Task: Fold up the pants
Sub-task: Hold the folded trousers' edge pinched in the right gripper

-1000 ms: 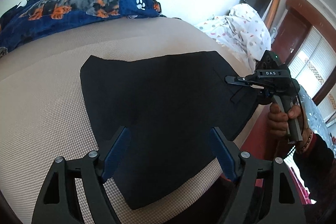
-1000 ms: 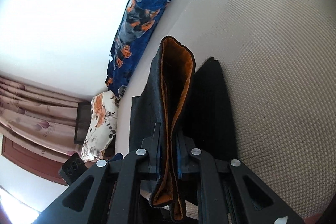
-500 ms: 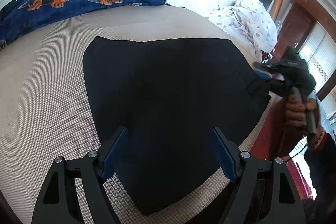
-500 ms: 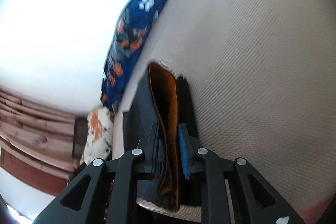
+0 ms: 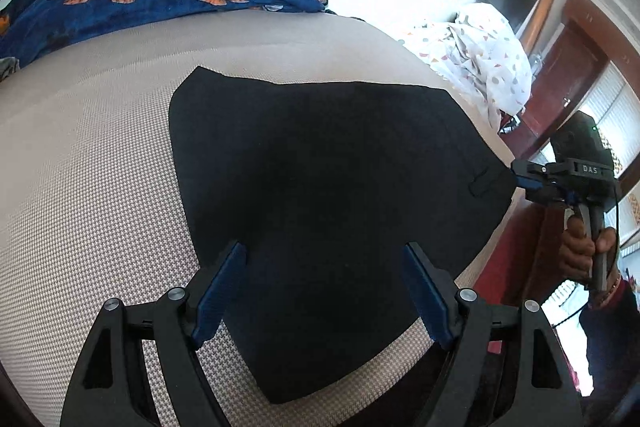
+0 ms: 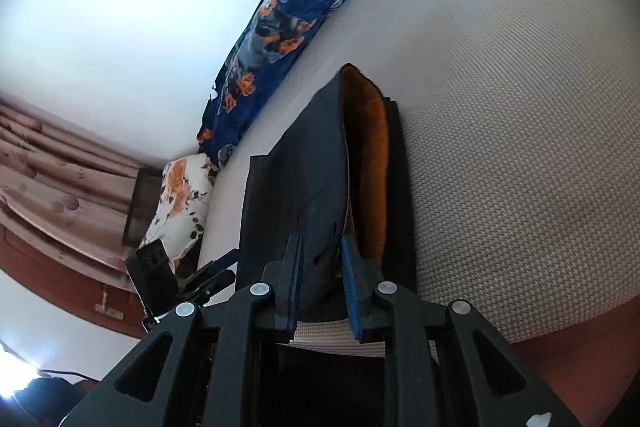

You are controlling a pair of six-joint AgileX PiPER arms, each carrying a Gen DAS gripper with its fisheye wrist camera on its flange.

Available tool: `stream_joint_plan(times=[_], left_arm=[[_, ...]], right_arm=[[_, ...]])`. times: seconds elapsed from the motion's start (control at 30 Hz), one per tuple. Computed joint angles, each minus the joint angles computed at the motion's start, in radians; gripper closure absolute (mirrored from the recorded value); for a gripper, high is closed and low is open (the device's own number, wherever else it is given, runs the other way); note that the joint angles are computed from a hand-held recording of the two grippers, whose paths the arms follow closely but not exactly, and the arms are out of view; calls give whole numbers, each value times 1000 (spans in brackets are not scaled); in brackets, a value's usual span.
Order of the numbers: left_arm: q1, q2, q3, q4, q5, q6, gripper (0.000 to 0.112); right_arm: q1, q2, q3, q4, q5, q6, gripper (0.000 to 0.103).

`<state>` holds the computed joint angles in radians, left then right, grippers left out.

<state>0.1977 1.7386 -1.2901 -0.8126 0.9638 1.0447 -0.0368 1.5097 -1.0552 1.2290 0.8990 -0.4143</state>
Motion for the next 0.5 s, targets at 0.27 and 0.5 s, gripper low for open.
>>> stream_joint_plan(times=[0.27, 0.5], left_arm=[[-4, -3, 2, 13, -10, -6, 32], [-2, 3, -3, 11, -13, -8, 32]], right_arm=[[64, 6, -48, -155, -17, 99, 93], [73, -44, -31, -205, 16, 137, 97]])
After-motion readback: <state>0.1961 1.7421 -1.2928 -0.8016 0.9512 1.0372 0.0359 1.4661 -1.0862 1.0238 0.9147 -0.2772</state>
